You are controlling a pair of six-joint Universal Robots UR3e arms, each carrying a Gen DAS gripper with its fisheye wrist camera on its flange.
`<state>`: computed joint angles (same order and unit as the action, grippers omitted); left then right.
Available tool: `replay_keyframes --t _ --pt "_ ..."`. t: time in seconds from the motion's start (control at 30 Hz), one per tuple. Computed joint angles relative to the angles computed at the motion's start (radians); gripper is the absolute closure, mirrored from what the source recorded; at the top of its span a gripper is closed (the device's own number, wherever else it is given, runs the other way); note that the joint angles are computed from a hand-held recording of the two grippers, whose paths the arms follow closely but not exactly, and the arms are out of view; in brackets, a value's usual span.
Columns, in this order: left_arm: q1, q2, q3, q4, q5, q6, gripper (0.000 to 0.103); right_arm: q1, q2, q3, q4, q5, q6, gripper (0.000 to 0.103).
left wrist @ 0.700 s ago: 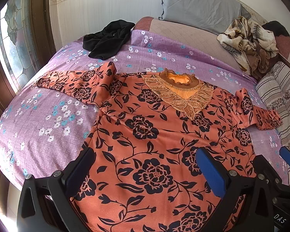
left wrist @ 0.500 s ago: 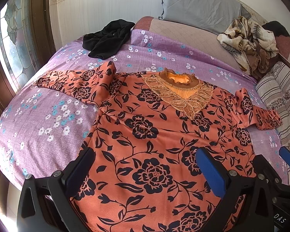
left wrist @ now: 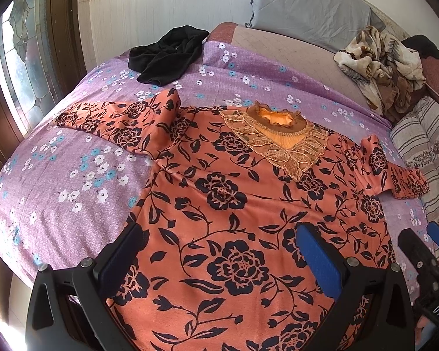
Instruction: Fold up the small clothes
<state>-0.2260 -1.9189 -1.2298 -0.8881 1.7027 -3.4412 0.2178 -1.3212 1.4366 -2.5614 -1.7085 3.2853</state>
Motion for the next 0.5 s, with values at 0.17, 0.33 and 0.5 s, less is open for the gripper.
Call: replay_keyframes --t 0.17,0.33,0.5 --pt "0.148 0.025 -0.103 0.026 -0.095 -0.030 0.000 -0.250 -0.086 0.141 -0.043 0.235 0.035 0.000" --pt "0.262 -0.012 -0.121 0.034 -0.038 -0.046 0.000 -0.644 -0.033 0.218 -0.120 0.573 0.178 0.000" --pt "0.362 -0.041 -0.142 0.071 -0.001 -0.072 0.000 -0.874 0.231 -0.062 -0.005 0.653 0.313 0.012"
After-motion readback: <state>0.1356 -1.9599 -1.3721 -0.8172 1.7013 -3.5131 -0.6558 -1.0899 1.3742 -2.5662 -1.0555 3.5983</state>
